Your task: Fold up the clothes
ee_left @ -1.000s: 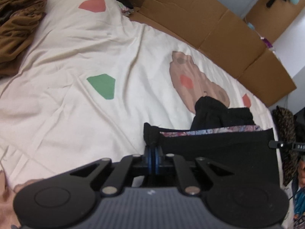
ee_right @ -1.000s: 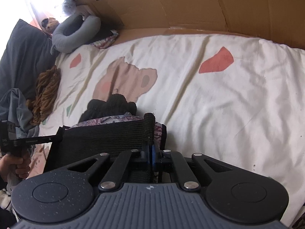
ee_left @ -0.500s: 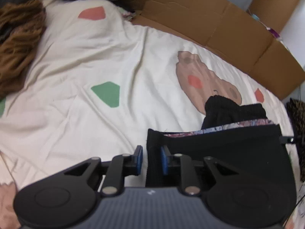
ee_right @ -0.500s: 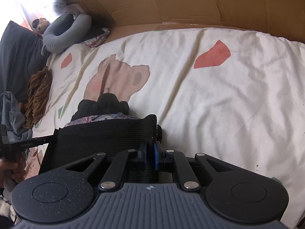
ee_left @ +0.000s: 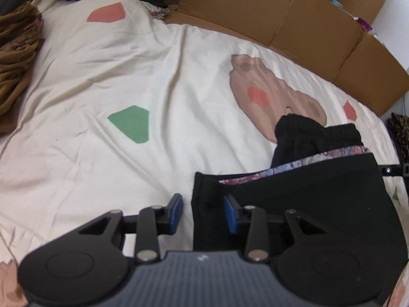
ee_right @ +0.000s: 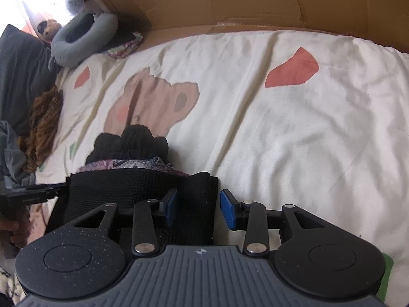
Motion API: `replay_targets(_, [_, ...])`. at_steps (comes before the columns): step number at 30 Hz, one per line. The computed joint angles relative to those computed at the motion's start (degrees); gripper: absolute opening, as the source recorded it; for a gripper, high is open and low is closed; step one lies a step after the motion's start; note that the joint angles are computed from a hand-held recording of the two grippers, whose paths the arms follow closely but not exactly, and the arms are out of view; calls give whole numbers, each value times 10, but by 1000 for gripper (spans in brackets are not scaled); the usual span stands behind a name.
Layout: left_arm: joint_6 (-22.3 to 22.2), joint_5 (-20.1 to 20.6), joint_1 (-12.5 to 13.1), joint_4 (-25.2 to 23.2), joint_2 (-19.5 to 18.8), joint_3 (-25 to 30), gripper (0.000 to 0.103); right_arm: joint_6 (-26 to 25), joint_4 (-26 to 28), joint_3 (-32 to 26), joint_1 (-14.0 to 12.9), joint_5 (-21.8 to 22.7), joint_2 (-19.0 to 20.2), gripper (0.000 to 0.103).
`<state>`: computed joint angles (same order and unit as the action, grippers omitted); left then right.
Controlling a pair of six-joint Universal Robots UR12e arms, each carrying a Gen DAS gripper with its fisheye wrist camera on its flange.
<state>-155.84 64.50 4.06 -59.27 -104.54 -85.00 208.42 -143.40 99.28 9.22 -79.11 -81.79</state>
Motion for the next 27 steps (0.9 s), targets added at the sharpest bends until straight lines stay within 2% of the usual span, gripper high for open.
replay_targets(10, [15,23,-7,-1,0,4,39,-51,34,-20,17,-36,14,44])
replay_targets(13, [22,23,-7,-4,0,5,38,-66,38,-23,18,-38,15,33])
replay_targets(14, [23,19,-6,-7,0,5,33,-68,39,-24,17,-36,14,20])
replay_targets(15, [24,15,-5,-11,0,6,25,-69,40,-24,17,-37,14,12])
replay_targets(16, [26,12,-4,-13,0,6,21,-67,39,-23,17,-38,12,10])
replay_targets(18, [31,10,-6,-14,2,5,11,-59,28,-19,18,-46,6,8])
replay_targets(20, [31,11,-6,-6,5,2,9,-51,16,-15,21,-59,0,8])
replay_targets(27, [2,-12,6,32,25,-12,7,-26,-20,2,20,-84,-28,7])
